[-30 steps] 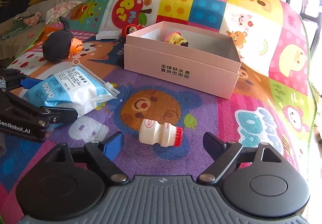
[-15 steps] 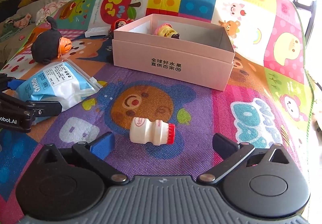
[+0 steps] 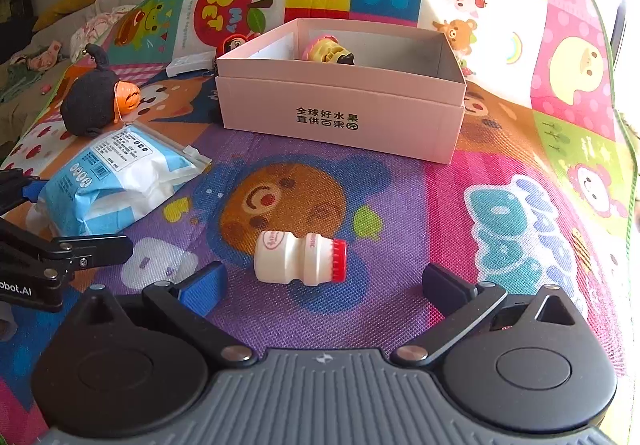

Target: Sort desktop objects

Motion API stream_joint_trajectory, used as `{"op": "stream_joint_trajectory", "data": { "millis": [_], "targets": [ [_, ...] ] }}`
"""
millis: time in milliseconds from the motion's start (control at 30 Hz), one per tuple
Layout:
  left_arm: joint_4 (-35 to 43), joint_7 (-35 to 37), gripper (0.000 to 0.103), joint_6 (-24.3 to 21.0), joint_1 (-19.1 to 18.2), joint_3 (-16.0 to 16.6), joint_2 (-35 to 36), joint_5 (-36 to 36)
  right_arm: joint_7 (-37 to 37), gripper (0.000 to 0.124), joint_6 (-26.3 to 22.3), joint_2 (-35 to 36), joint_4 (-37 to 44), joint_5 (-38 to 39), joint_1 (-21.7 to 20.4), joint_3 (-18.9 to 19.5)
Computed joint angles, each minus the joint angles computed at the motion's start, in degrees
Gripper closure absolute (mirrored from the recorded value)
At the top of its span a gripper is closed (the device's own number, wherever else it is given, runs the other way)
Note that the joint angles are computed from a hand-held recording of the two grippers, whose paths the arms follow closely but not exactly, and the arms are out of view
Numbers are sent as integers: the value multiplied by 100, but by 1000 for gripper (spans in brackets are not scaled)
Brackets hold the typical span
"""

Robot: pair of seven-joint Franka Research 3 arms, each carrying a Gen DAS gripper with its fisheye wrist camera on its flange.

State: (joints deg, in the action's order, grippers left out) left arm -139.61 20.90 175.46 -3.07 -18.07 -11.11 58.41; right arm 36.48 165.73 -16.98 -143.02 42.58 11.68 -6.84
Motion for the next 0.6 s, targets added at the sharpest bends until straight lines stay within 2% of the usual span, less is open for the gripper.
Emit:
{"op": "stream_joint_trajectory", "data": {
  "millis": [167,233,300,367,467,600],
  "targets": [
    [-6,87,0,-7,-38,30,8,-81,38,21,92,-37,-49,-27,-9,38],
    [-10,95,0,-8,-35,25,4,-90,-257,23,339,-108,-141,215,199,-76],
    [-9,87,0,-1,-26,18,4,-89,-875,35,574,-221,-208,735,621,-367],
    [-9,87,0,-4,-23,12,4,-89,-1168,46,648,-259,-192,1064,823,-484],
    [-9,88,0,-4,-20,9,3,-91,-647,61,465,-116,-95,726,459,-164],
    [-11,71,0,-3,-13,4,-4,-88,-630,69,545,-96,-101,779,477,-152]
  ]
}}
